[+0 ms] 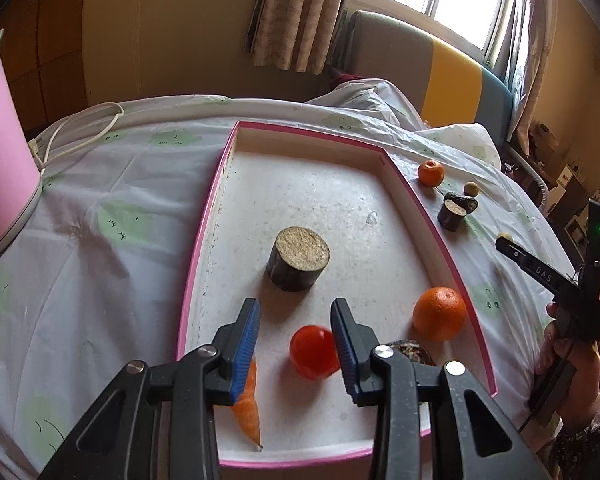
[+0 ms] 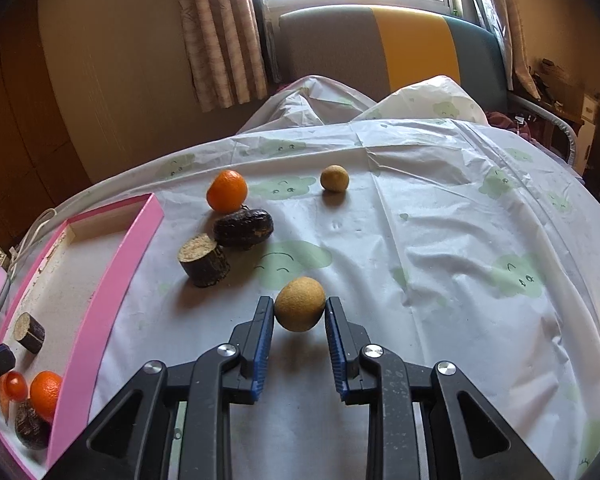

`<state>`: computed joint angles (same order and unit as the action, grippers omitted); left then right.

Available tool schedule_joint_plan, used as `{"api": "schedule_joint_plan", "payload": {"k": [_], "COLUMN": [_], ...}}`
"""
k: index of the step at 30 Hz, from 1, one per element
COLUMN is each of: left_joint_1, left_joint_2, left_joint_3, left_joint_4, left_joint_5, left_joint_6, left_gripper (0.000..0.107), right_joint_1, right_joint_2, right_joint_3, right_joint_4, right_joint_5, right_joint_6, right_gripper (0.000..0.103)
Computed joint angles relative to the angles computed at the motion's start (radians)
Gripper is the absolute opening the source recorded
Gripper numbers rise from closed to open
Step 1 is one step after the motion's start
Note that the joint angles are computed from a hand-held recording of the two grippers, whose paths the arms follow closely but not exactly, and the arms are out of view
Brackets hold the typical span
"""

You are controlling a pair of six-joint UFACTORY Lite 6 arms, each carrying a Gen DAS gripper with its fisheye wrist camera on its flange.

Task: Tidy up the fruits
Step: 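Place the slice in the tray with the left gripper while the right places the potato there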

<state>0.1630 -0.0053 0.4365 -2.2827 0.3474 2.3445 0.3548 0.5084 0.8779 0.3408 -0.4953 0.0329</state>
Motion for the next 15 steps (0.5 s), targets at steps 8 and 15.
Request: {"api": "schedule_joint_plan", "payload": {"k": [8,15], "left_joint_1": [0.032,0.056], "left_joint_2": [-0.098,-0.142], "left_joint_3": [-0.064,-0.102], "left_joint_4": [0.13,0.221], "left_joint_5": [0.016,0.035], "left_joint_6": [-0.088,-0.151], "left_gripper": [0.038,0.038], "right_joint_1": [0.152,0.378], "right_joint_2": [-0.128,-0.1], "right_joint_3": [-0.05,0.062], "right_joint_4": [-0.01,0.09], "right_joint_5": [0.027,0.094], "right_joint_6": [-0.031,-0.126], "right_gripper": [0.026,0.026]}}
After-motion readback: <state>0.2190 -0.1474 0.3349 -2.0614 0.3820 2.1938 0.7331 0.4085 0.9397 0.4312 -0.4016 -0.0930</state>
